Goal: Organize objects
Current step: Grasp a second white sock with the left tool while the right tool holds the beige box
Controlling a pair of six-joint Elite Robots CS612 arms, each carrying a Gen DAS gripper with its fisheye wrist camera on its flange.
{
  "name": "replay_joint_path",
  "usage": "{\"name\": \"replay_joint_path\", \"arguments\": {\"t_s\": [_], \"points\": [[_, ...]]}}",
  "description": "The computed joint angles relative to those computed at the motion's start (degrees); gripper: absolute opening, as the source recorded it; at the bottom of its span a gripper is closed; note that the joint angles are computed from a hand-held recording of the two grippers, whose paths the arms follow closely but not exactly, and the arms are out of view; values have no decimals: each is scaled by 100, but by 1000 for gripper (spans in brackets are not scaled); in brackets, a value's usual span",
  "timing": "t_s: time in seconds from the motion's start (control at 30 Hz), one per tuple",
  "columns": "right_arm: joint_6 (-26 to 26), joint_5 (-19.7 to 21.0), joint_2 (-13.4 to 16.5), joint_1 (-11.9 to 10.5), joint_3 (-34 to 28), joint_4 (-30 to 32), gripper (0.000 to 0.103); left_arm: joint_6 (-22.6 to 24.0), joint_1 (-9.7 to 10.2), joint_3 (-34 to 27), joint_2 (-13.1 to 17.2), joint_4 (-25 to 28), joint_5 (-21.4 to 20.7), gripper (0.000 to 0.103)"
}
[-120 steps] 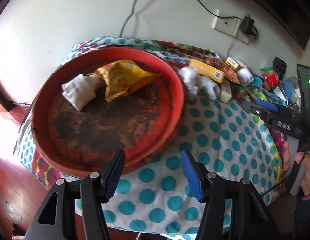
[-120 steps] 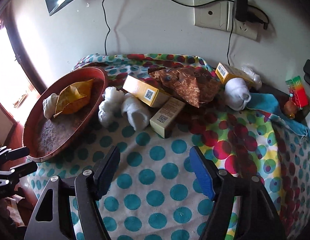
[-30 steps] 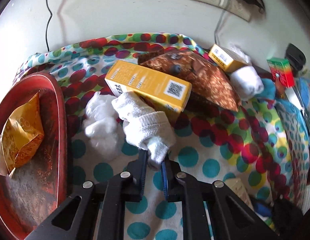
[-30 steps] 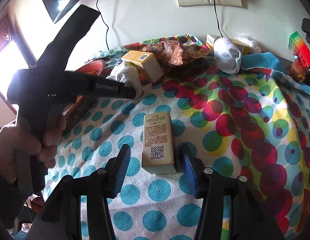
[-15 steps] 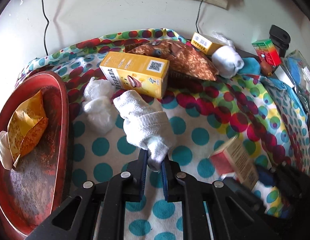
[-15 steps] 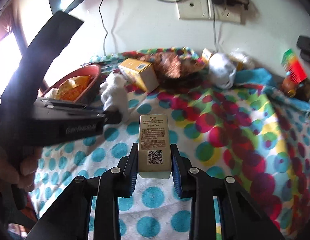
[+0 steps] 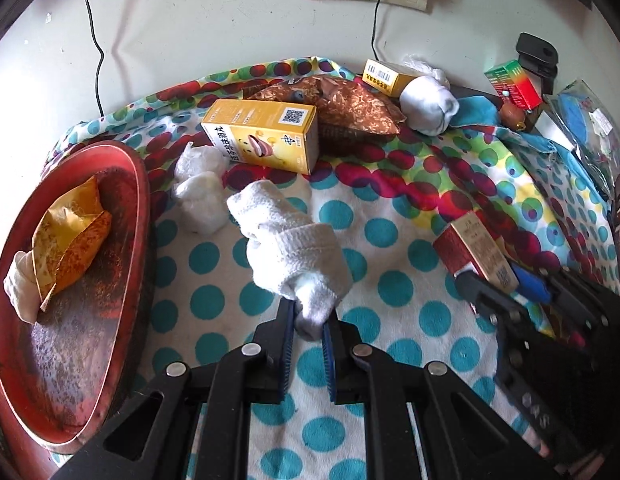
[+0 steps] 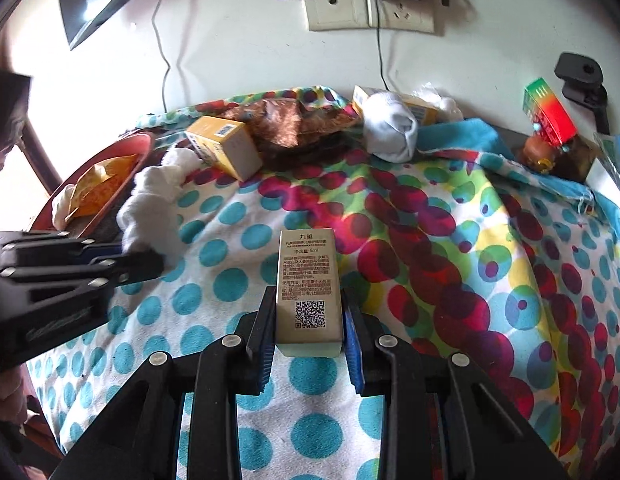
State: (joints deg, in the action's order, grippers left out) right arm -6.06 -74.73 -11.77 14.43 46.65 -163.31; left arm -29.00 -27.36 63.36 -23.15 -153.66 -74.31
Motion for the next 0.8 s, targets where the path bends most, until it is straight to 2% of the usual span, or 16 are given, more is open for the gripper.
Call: {"name": "replay_joint_path", "arguments": {"t_s": [0.13, 0.2, 0.43, 0.8], "points": [[121, -114, 29, 5, -48, 1, 28, -28, -23, 175, -88, -122, 81, 13], [134, -317, 33, 37, -50, -44, 28, -75, -33, 288, -147, -218, 113, 13], [19, -595, 44, 95, -97, 21, 28, -273, -35, 738, -381, -582, 237, 13], [-72, -790, 43, 134, -112, 36, 27, -903, 98, 1586, -864, -1063, 681, 13]]}}
